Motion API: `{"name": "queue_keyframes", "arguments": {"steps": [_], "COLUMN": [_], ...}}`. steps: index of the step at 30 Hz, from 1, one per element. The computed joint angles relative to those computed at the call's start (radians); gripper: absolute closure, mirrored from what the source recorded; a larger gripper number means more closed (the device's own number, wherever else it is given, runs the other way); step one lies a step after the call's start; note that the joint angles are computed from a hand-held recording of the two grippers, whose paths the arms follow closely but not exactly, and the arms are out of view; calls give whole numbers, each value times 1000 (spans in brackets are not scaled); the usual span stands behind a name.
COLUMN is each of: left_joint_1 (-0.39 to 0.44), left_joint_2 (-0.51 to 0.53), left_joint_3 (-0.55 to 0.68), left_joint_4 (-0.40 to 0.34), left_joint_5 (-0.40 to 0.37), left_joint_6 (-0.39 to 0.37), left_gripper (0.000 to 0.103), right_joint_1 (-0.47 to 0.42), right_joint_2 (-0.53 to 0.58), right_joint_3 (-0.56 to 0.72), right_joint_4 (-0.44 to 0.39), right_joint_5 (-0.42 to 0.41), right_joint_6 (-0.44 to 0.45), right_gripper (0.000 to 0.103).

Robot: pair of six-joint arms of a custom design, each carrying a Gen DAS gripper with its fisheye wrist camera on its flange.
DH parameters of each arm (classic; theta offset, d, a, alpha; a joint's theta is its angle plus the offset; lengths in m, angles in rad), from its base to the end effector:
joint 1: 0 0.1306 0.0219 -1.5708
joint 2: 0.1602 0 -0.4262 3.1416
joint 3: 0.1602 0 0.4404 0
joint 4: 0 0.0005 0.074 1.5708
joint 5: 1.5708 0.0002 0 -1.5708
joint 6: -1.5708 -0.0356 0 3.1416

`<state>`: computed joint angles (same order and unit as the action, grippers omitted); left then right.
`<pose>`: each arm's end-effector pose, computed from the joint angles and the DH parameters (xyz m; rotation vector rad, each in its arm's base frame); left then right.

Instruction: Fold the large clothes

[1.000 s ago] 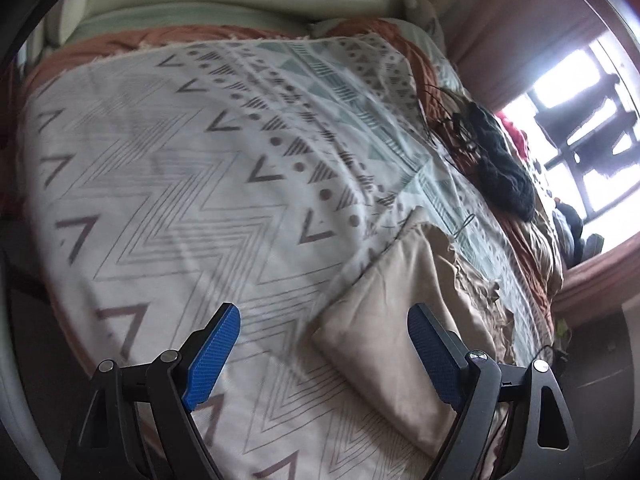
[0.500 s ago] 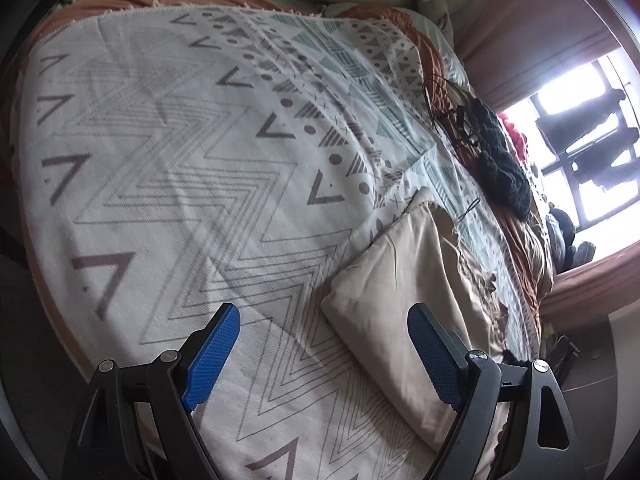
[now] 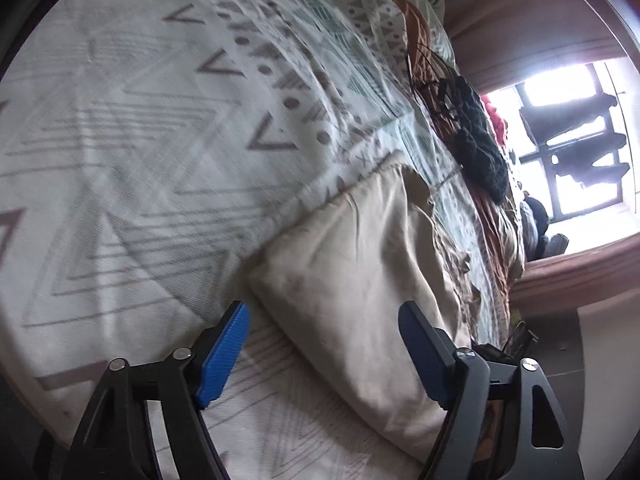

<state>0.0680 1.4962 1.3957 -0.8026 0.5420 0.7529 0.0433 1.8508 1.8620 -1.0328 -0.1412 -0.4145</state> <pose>0.5610 0.0193 0.4289 -0.7853 2.4150 -0.9559 0.6999 0.0348 0.4278 0.4317 2.5815 0.3475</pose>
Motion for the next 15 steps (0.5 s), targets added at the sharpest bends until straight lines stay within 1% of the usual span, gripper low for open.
{"name": "queue_keyframes", "arguments": {"steps": [2, 5, 9, 12, 14, 15], "left_joint_1": [-5, -8, -12, -22, -24, -24], "left_joint_2": [9, 17, 32, 53, 69, 73], "left_joint_3": [1, -1, 5, 29, 44, 47], "left_joint_4": [-9, -19, -23, -29, -36, -30], "left_joint_5": [7, 10, 7, -10, -20, -22], "left_joint_6": [15, 29, 41, 44, 53, 59], "left_gripper": [34, 39, 40, 41, 41, 41], "right_joint_1": [-22, -29, -35, -37, -38, -37], "right_joint_2": [-1, -18, -48, -73, -95, -107], "right_joint_3": [-20, -27, -35, -55, -81, -94], "right_joint_4": [12, 21, 31, 40, 53, 57], "right_joint_5": [-75, -90, -122, -161, -183, -189], "right_joint_6": [-45, -55, -67, -83, -89, -94], "right_gripper": [102, 102, 102, 102, 93, 78]}}
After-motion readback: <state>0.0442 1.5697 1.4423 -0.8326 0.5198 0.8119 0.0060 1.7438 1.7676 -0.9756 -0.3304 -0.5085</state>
